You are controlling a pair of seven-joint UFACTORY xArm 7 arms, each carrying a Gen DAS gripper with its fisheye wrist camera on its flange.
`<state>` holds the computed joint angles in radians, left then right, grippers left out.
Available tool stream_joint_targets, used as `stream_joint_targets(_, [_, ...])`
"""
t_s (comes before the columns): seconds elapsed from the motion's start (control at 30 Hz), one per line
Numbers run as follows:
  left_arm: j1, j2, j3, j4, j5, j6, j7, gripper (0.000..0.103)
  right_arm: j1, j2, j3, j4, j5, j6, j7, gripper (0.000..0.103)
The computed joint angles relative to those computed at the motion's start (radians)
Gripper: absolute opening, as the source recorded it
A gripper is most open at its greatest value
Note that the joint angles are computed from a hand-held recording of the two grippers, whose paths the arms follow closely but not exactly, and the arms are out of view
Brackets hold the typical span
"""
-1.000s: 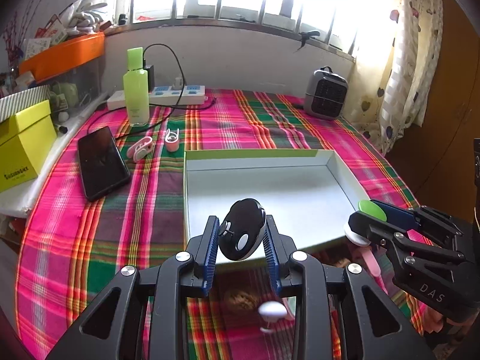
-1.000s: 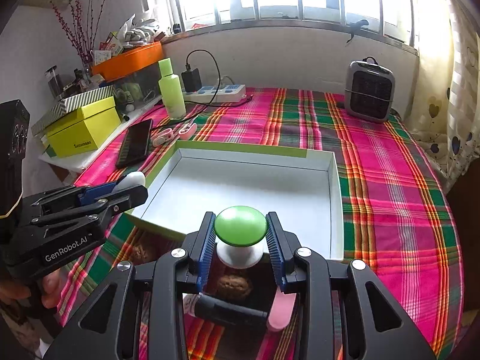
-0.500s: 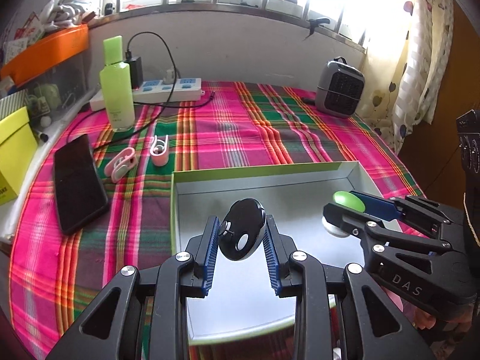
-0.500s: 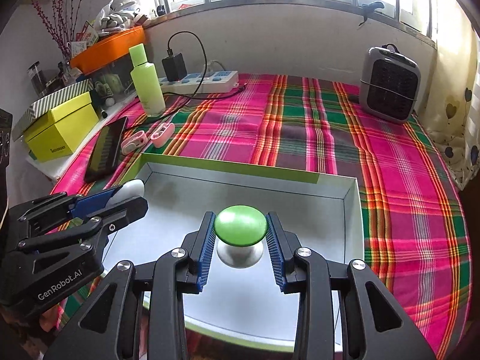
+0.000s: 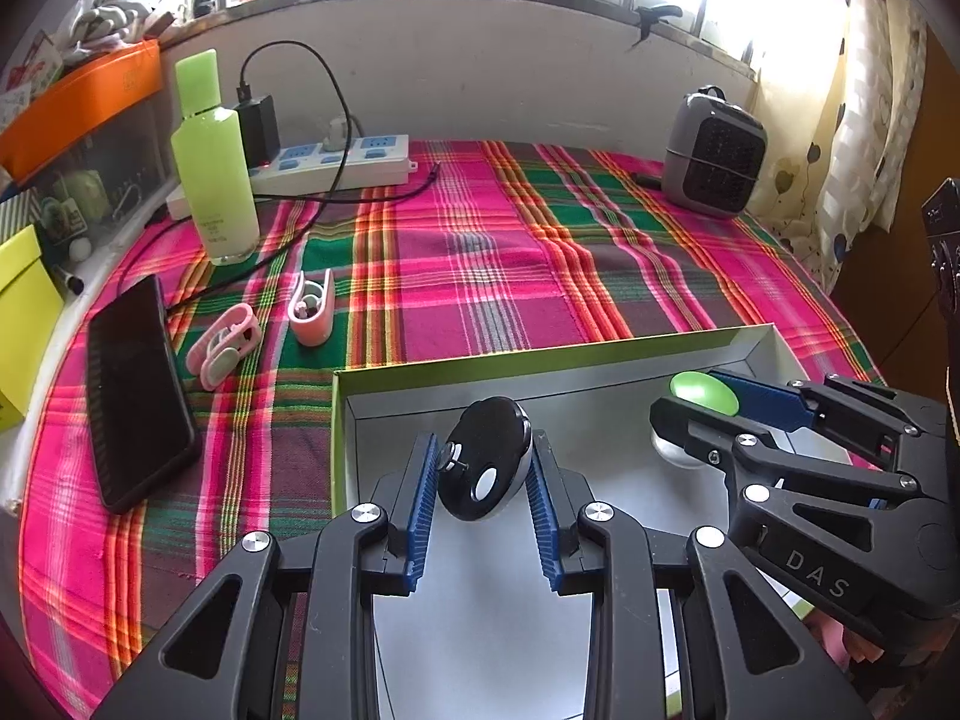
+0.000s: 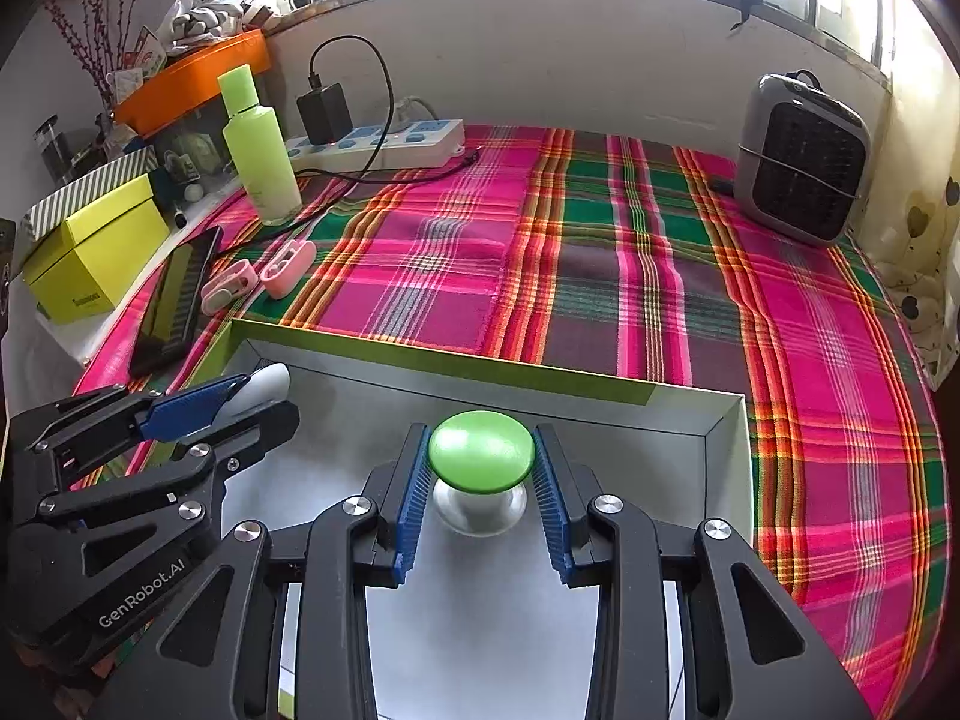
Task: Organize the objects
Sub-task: 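Carry black disc with left tool into white box while right carries green object, then open left tool to drop black disc in box while right releases green object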
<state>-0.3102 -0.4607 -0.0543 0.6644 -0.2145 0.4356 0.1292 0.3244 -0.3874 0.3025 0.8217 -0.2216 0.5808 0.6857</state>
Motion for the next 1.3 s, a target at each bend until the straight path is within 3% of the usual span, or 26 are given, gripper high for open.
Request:
stream_joint_targets(0.67, [0.01, 0.032, -0.007, 0.009, 0.026, 0.0, -0.019, 0.028, 0.011, 0.027, -0.013, 0.002, 0.012, -0.012, -0.01, 0.035])
stream_joint_targets(0.9, [0.007, 0.017, -0.011, -0.002, 0.021, -0.003, -0.007, 0.041, 0.008, 0.015, -0.009, -0.006, 0.01, -0.013, -0.003, 0.036])
stream_joint_targets(1.03, [0.01, 0.003, -0.015, -0.009, 0.029, 0.003, -0.019, 0.042, 0.002, -0.002, -0.002, -0.016, 0.006, -0.011, 0.011, 0.045])
stream_joint_targets(1.3, [0.013, -0.051, -0.014, -0.037, 0.047, 0.01, -0.038, 0.046, 0.002, -0.038, 0.003, -0.034, 0.012, 0.007, 0.024, 0.046])
